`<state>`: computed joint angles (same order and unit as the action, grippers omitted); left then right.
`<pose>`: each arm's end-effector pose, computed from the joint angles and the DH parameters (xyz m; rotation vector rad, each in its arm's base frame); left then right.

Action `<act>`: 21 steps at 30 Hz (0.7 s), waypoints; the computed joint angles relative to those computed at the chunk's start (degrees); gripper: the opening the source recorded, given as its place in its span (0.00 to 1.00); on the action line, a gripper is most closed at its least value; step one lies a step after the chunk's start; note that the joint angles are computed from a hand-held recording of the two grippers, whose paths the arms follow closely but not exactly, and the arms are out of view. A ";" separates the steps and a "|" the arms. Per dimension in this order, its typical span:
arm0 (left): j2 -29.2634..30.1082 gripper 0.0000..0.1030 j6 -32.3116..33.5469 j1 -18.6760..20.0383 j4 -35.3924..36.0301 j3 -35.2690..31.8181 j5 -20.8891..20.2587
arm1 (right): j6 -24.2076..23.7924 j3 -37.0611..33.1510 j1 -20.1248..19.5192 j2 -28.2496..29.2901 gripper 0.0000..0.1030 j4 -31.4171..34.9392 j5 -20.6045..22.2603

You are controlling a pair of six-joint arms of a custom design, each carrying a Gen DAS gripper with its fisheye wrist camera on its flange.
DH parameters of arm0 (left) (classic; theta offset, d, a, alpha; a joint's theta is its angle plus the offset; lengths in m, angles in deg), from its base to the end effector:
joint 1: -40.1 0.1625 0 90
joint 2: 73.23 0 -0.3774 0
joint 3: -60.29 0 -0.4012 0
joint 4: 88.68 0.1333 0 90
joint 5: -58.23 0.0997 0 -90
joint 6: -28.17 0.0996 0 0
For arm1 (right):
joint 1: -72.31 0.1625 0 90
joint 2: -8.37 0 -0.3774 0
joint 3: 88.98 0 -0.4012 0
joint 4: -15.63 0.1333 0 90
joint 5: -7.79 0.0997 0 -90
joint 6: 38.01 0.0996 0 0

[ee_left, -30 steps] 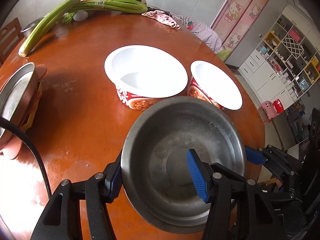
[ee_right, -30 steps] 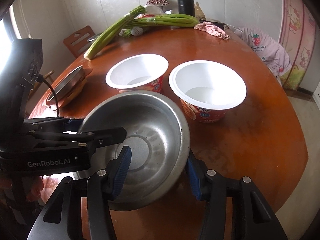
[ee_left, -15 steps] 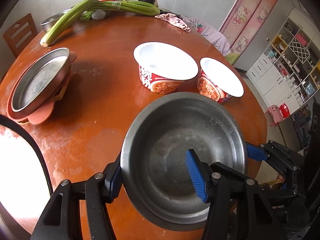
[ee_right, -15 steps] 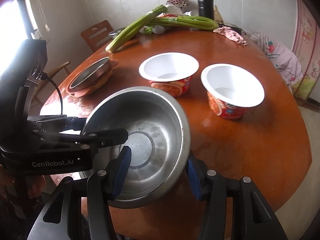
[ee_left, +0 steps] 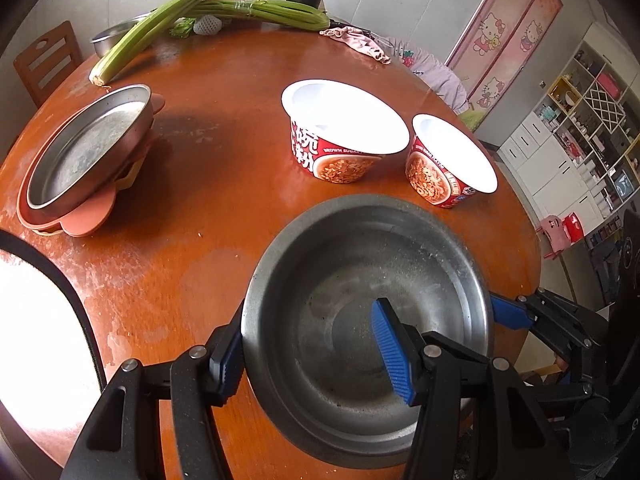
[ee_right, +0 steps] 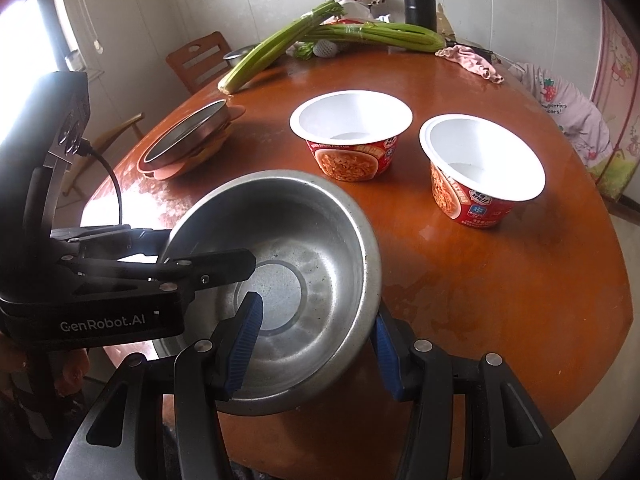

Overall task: Organize plates and bowls
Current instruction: 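Lift and carry the steel bowl with the left tool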

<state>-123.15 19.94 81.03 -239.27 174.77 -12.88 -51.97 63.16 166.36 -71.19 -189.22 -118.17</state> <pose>-0.2755 -0.4581 -0.0119 0.9978 2.6335 -0.1390 0.0970 -0.3104 0.1583 0.0762 -2.3529 0.8341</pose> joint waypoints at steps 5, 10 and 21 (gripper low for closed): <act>0.48 0.56 -0.13 0.13 -0.45 -0.27 0.36 | -0.43 0.25 -0.88 -0.54 0.54 0.69 1.47; 0.98 0.56 -0.21 -0.25 -0.98 -0.34 1.09 | -0.96 0.40 -1.65 -0.98 0.54 0.82 2.49; 0.26 0.57 0.19 -0.45 -2.49 -0.35 1.29 | -1.38 0.93 -2.30 -3.69 0.54 1.00 3.50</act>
<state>-122.88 20.13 80.57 -241.76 174.42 -11.59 -53.35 64.09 164.06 -74.89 -188.22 -114.67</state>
